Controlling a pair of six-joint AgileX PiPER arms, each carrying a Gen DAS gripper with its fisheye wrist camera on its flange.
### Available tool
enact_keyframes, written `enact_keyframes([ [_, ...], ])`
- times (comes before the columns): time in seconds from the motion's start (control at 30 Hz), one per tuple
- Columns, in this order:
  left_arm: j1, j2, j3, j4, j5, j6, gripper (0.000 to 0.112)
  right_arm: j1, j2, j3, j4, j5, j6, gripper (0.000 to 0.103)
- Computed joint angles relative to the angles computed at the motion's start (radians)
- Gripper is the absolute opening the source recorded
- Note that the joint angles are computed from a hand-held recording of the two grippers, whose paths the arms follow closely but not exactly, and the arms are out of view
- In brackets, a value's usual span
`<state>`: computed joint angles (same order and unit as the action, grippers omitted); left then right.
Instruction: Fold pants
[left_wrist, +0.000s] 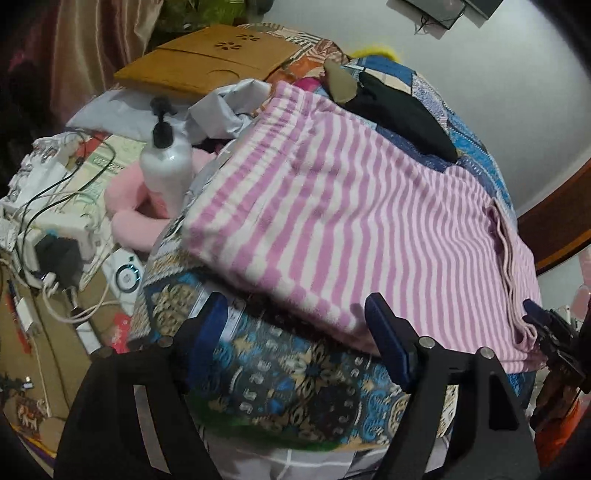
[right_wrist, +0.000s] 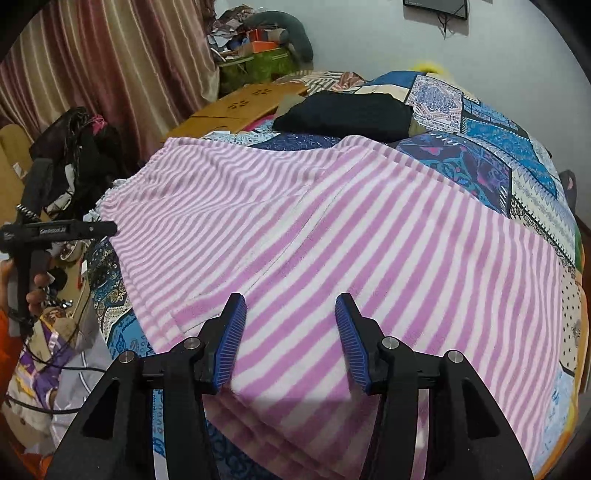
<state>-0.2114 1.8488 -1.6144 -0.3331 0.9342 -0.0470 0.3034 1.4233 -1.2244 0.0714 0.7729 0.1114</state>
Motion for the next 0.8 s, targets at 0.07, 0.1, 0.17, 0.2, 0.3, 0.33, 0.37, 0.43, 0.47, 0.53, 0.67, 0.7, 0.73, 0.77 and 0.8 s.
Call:
enact_keyframes([
  [0.07,0.004,0.034,-0.038,-0.035,0.009,0.015,0.076,-0.015,0.004,-0.007,0.028,0.006,-0.015,0.047],
  [0.1,0.005,0.055,-0.059,-0.048,0.013,0.017,0.076,-0.02,0.006,-0.008,0.037,0.007,-0.02,0.047],
  [0.17,-0.001,0.093,-0.098,-0.046,0.015,0.005,0.077,-0.02,0.009,-0.011,0.035,0.007,-0.018,0.047],
  [0.2,-0.001,0.113,-0.119,-0.042,0.017,0.002,0.077,-0.017,0.013,-0.012,0.032,0.005,-0.014,0.047],
  [0.3,-0.02,0.154,-0.167,-0.007,0.013,-0.032,0.079,-0.018,0.012,-0.01,0.037,0.003,-0.017,0.048],
  [0.33,-0.03,0.162,-0.178,0.014,0.007,-0.042,0.079,-0.019,0.014,-0.011,0.04,0.003,-0.019,0.048],
  [0.37,-0.039,0.164,-0.18,0.037,-0.003,-0.051,0.078,-0.019,0.015,-0.012,0.042,0.002,-0.018,0.048],
  [0.43,-0.063,0.166,-0.187,0.102,-0.021,-0.086,0.07,-0.018,0.016,-0.012,0.044,0.001,-0.017,0.048],
  [0.47,-0.077,0.168,-0.194,0.147,-0.025,-0.115,0.058,-0.017,0.016,-0.012,0.044,0.001,-0.015,0.048],
  [0.53,-0.082,0.17,-0.203,0.156,-0.025,-0.112,0.035,-0.012,0.02,-0.018,0.037,0.003,-0.006,0.048],
  [0.67,-0.092,0.175,-0.234,0.146,-0.009,-0.095,0.02,-0.01,0.022,-0.022,0.034,0.006,-0.002,0.048],
  [0.7,-0.104,0.171,-0.239,0.174,-0.011,-0.106,0.019,-0.01,0.023,-0.023,0.033,0.006,-0.001,0.048],
  [0.73,-0.116,0.166,-0.247,0.205,-0.013,-0.119,0.018,-0.01,0.023,-0.024,0.034,0.006,0.001,0.048],
  [0.77,-0.128,0.16,-0.257,0.234,-0.016,-0.13,0.017,-0.01,0.022,-0.023,0.035,0.005,0.004,0.048],
  [0.8,-0.143,0.152,-0.268,0.267,-0.02,-0.141,0.017,-0.011,0.024,-0.026,0.036,0.006,0.009,0.048],
])
